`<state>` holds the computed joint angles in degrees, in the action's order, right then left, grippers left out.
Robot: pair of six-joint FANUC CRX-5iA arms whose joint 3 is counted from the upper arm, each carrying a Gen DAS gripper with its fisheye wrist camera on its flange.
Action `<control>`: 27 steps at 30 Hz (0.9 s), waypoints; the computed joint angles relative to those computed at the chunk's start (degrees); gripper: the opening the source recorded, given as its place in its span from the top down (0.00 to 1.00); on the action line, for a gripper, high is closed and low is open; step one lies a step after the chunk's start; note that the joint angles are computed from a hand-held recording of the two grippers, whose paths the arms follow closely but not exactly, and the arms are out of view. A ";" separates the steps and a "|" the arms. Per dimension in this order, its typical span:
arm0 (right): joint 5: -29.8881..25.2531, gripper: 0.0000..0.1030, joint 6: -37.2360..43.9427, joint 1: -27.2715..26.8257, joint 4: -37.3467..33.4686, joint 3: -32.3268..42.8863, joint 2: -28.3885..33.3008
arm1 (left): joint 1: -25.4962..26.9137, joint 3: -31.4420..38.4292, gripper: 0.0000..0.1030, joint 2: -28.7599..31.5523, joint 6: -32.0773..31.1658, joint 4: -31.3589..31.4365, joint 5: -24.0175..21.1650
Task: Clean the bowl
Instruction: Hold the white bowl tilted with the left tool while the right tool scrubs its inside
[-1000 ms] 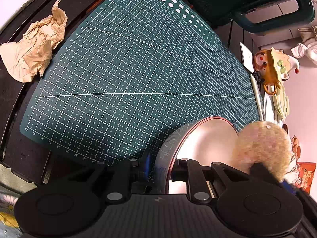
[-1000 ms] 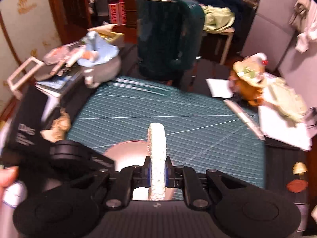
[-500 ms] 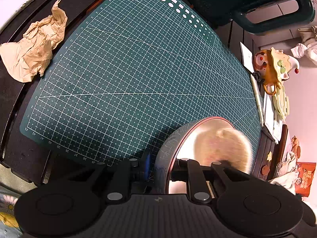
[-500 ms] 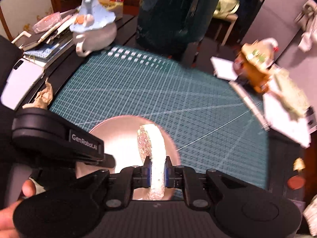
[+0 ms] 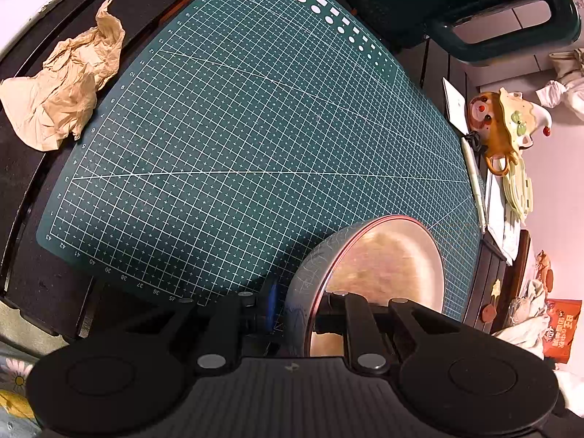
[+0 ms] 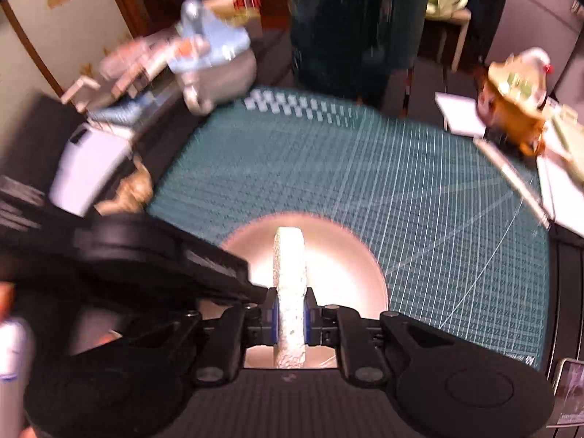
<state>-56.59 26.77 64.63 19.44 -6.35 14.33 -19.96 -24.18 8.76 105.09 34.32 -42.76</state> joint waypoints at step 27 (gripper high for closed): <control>-8.67 0.89 -2.52 3.28 8.67 1.33 3.02 | 0.54 -0.67 0.82 -0.07 -1.28 0.80 0.18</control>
